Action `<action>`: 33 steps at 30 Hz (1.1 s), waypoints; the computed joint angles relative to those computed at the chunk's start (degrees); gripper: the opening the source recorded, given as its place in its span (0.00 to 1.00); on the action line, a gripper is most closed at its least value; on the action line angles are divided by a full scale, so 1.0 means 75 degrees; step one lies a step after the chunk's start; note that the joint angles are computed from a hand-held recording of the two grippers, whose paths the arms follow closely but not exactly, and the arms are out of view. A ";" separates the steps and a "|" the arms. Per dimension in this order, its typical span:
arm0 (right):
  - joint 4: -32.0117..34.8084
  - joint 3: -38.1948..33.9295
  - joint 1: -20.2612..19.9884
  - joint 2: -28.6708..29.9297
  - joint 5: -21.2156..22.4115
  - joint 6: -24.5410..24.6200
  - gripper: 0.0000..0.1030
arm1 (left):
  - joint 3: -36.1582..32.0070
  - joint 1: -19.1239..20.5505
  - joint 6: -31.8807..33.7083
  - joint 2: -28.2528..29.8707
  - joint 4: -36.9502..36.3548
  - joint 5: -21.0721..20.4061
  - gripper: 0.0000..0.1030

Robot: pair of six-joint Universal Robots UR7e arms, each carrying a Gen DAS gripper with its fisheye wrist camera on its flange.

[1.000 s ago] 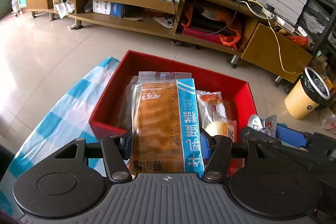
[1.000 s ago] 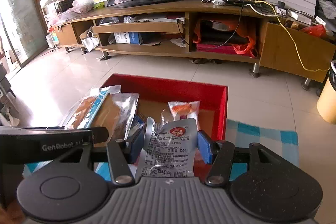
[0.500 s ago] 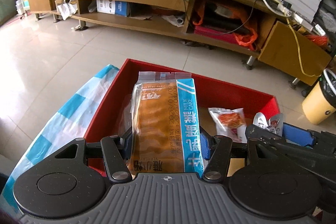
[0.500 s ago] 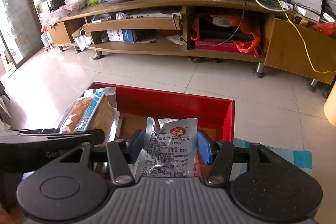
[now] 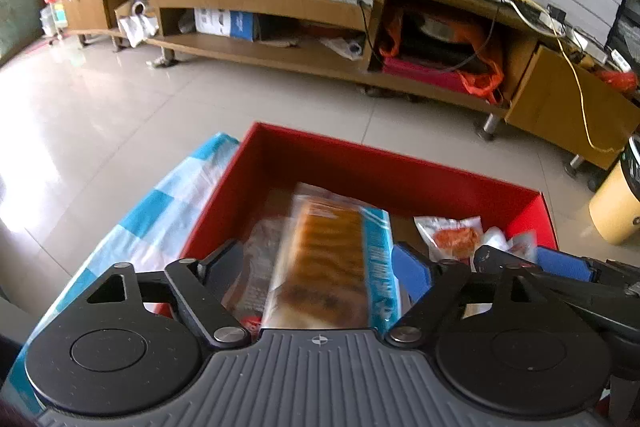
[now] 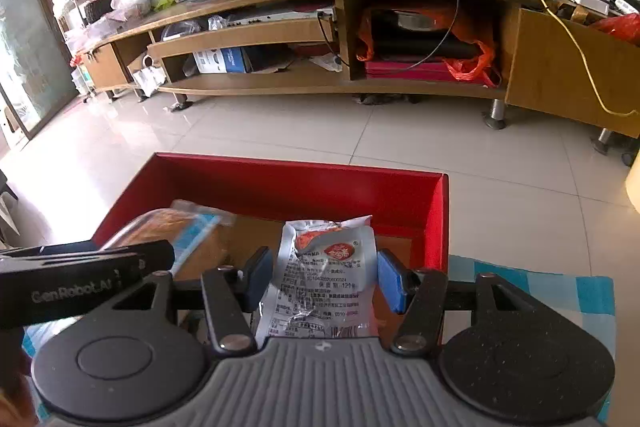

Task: Organize snacks
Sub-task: 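Lower the packets into the red box and open both grippers, then move both grippers back over the Trolli bag and waffle packet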

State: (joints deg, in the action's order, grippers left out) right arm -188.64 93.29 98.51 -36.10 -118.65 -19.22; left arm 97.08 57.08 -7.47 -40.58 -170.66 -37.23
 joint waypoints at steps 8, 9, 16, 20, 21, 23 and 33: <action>-0.0146 0.0028 0.0007 -0.0086 0.0044 0.0147 0.60 | 0.0109 -0.0015 -0.0211 -0.0157 0.0187 -0.0090 0.85; -0.0150 0.0050 0.0012 -0.0114 0.0020 0.0143 0.60 | 0.0150 -0.0025 -0.0240 -0.0203 0.0208 -0.0142 0.85; -0.0139 0.0423 0.0120 -0.0493 -0.0338 0.0113 0.60 | 0.0646 -0.0175 -0.0467 -0.0598 0.0422 -0.0633 0.86; -0.0154 0.0805 0.0182 -0.0794 -0.0614 0.0115 0.60 | 0.1047 -0.0254 -0.0787 -0.0868 0.0776 -0.1105 0.88; -0.0171 0.0925 0.0192 -0.0875 -0.0688 0.0127 0.60 | 0.1118 -0.0274 -0.0848 -0.0903 0.0876 -0.1189 0.89; -0.0167 0.1176 0.0193 -0.1046 -0.0794 0.0157 0.60 | 0.1263 -0.0313 -0.0895 -0.0938 0.1052 -0.1338 0.89; -0.0301 0.2665 0.0061 -0.2023 -0.1191 0.0198 0.61 | 0.1305 -0.0230 -0.1634 -0.0617 0.2008 -0.2040 0.93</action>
